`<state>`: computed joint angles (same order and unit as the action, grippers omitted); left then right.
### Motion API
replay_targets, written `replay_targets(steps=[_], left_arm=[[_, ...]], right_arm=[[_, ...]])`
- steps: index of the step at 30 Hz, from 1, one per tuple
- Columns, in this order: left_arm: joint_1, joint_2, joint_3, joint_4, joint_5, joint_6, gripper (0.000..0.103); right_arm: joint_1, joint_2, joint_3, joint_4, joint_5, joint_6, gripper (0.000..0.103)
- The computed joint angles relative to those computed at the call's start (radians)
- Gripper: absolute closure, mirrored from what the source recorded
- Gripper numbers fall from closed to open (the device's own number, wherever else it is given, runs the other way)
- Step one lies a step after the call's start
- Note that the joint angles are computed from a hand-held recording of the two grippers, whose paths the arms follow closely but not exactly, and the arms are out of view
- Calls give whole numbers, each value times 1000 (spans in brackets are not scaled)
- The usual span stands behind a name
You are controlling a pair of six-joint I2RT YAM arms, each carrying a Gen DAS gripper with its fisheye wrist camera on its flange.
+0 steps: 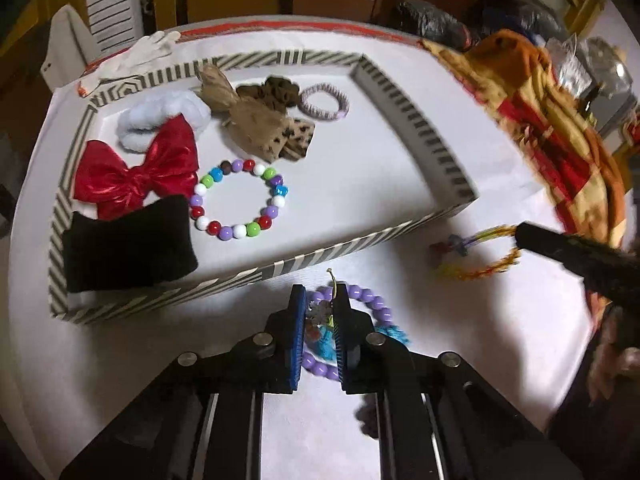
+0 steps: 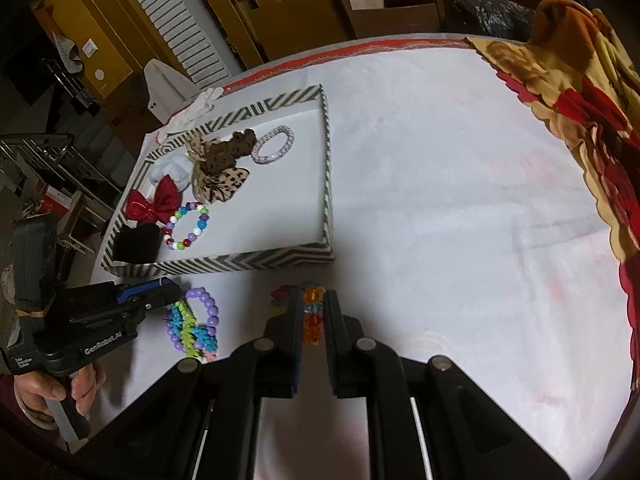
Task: Organize jewelry
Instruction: 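Grasp the orange bead bracelet with the right tool while the left tool grasps the green-teal bracelet, then carry both bracelets into the tray and open both tools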
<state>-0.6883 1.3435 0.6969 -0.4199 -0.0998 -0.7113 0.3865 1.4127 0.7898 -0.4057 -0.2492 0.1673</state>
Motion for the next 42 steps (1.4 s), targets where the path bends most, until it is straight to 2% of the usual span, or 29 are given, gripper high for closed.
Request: replay_targets(steps=[2, 6, 14, 19, 29, 36, 42], left_arm=[[0, -54, 6, -32, 6, -17, 97], [-38, -144, 72, -141, -44, -46, 97], [-104, -171, 218, -293, -167, -93, 97], [-99, -138, 275, -327, -205, -92, 97], [-74, -42, 345, -310, -224, -28, 97], [-5, 39, 379, -253, -176, 59, 97], [54, 112, 376, -180, -103, 84, 96]], right_arm=[[7, -15, 7, -9, -9, -2, 93], [22, -55, 31, -40, -18, -21, 93], [47, -127, 91, -105, -18, -46, 93], [49, -141, 139, -136, -20, -61, 93], [61, -63, 244, -149, 1, -77, 93], [79, 79, 346, -137, 11, -73, 93], [107, 205, 411, -107, 8, -45, 93]])
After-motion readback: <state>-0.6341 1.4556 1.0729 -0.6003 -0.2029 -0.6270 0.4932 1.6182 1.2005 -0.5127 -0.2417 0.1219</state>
